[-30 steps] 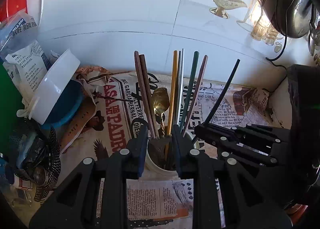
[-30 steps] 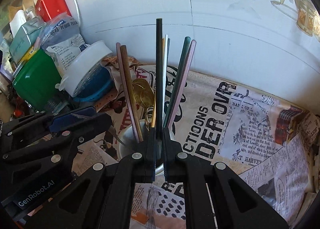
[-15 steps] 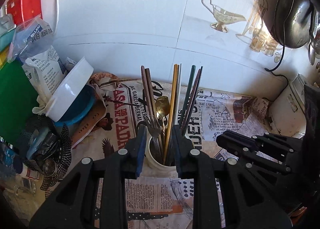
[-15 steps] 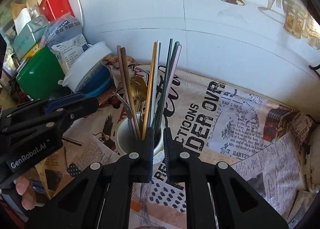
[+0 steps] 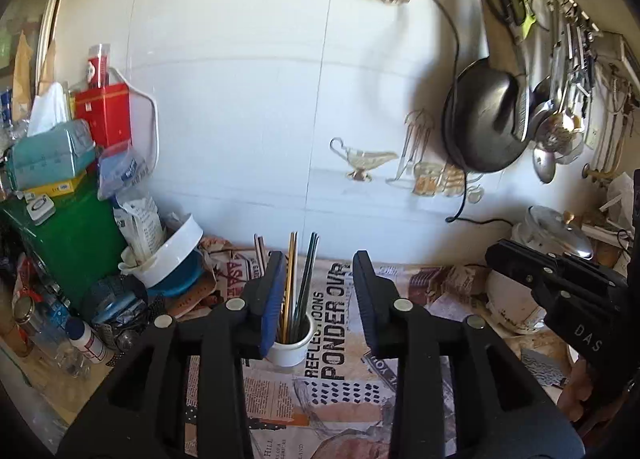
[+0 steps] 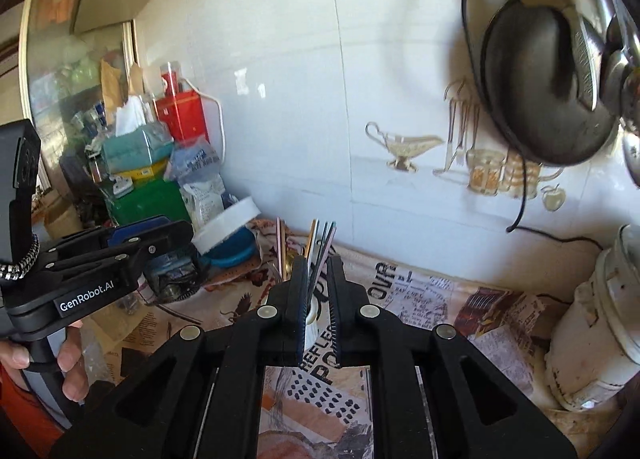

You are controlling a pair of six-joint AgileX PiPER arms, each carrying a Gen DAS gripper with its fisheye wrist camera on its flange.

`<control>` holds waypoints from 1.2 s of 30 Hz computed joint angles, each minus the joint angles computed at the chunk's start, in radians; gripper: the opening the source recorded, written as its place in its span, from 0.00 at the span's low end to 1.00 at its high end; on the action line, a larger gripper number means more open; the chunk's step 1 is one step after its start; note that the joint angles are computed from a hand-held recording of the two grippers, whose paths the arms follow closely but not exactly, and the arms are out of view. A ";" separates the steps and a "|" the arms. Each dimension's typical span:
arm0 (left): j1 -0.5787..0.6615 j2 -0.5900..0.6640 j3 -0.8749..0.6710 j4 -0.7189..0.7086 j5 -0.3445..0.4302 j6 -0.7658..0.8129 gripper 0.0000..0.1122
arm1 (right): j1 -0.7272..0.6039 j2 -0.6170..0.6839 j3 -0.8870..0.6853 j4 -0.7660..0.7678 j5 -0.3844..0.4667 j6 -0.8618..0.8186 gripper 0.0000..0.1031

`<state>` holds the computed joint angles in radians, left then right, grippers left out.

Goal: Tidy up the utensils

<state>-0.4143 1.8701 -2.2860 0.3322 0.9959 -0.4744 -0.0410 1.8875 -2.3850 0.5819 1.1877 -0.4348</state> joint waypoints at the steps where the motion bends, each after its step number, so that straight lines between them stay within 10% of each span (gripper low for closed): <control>1: -0.025 -0.053 0.065 0.036 -0.039 -0.029 0.34 | -0.022 -0.056 0.065 0.036 -0.029 -0.026 0.09; 9: -0.218 -0.357 0.400 0.357 -0.176 -0.228 0.62 | -0.112 -0.397 0.455 0.176 -0.211 -0.140 0.21; 11: -0.257 -0.415 0.459 0.405 -0.172 -0.268 0.69 | -0.125 -0.478 0.539 0.172 -0.247 -0.133 0.46; 20: -0.424 -0.612 0.664 0.620 -0.034 -0.459 0.88 | -0.024 -0.767 0.774 -0.146 -0.398 0.088 1.00; 36: -0.557 -0.734 0.770 0.692 0.071 -0.494 0.89 | 0.320 -0.896 0.853 -0.695 -0.397 0.532 1.00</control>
